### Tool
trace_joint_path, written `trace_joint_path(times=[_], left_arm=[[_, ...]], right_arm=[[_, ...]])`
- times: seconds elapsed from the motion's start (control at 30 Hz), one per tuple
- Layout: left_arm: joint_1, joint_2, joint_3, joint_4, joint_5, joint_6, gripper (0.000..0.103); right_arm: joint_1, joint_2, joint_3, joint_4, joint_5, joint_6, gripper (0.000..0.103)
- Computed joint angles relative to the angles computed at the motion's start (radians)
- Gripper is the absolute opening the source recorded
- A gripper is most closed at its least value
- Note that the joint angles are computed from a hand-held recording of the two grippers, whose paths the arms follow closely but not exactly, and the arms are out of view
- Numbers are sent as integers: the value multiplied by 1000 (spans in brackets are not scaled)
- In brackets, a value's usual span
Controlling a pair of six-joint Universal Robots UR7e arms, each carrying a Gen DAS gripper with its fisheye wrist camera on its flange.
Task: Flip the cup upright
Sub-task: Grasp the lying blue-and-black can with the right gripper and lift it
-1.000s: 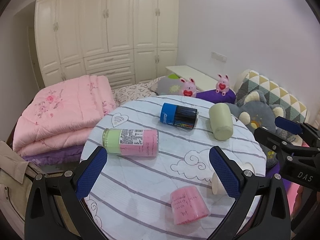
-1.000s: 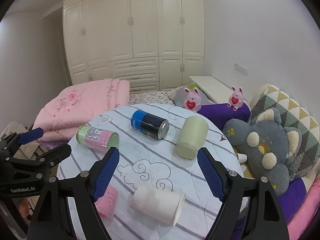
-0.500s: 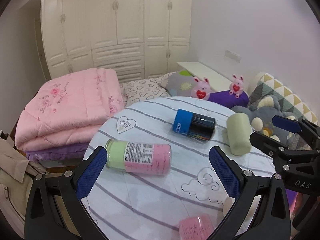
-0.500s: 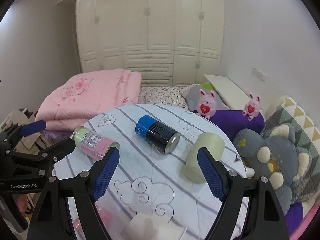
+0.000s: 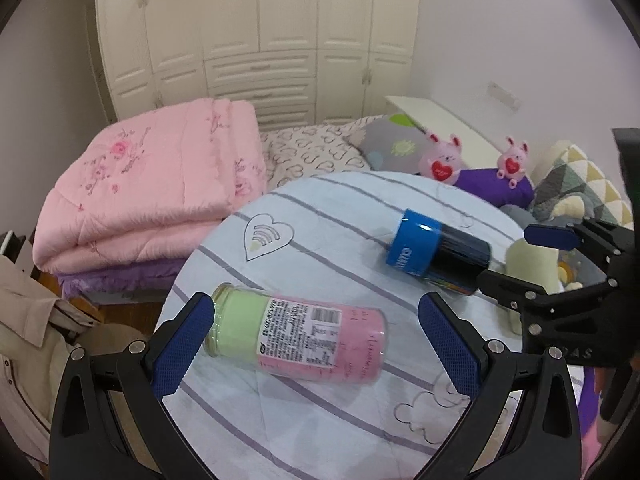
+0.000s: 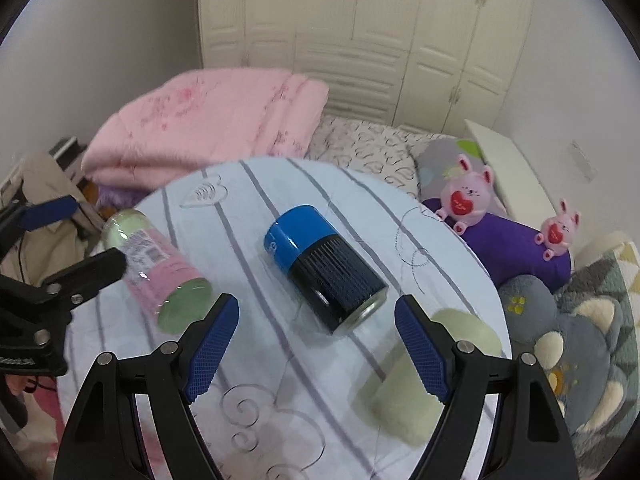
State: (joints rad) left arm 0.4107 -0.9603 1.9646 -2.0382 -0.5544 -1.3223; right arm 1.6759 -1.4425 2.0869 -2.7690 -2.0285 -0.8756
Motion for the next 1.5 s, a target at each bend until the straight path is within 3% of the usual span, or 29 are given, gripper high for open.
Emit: trace_joint_path(times=[0.17, 0.37, 0.63, 0.87, 0.97, 1.07, 1.5], left_arm=[[41, 11, -2, -59, -15, 51, 103], [74, 24, -16, -87, -35, 95, 103], [78, 22, -9, -98, -46, 110, 103], [64, 11, -2, -86, -49, 90, 103], [51, 3, 1, -65, -50, 69, 103], [38, -6, 3, -38, -49, 47, 103], [-26, -57, 27, 50, -113, -53, 103]], right_arm=[[3, 79, -53, 18, -51, -15, 82], [4, 151, -127, 133, -116, -31, 82], [13, 238, -167, 89, -231, -84, 82], [8, 256, -201, 147, -219, -37, 81], [4, 247, -207, 180, -203, 28, 80], [-5, 208, -206, 267, -148, 157, 78], [-16, 17, 5, 277, -104, 461, 77]])
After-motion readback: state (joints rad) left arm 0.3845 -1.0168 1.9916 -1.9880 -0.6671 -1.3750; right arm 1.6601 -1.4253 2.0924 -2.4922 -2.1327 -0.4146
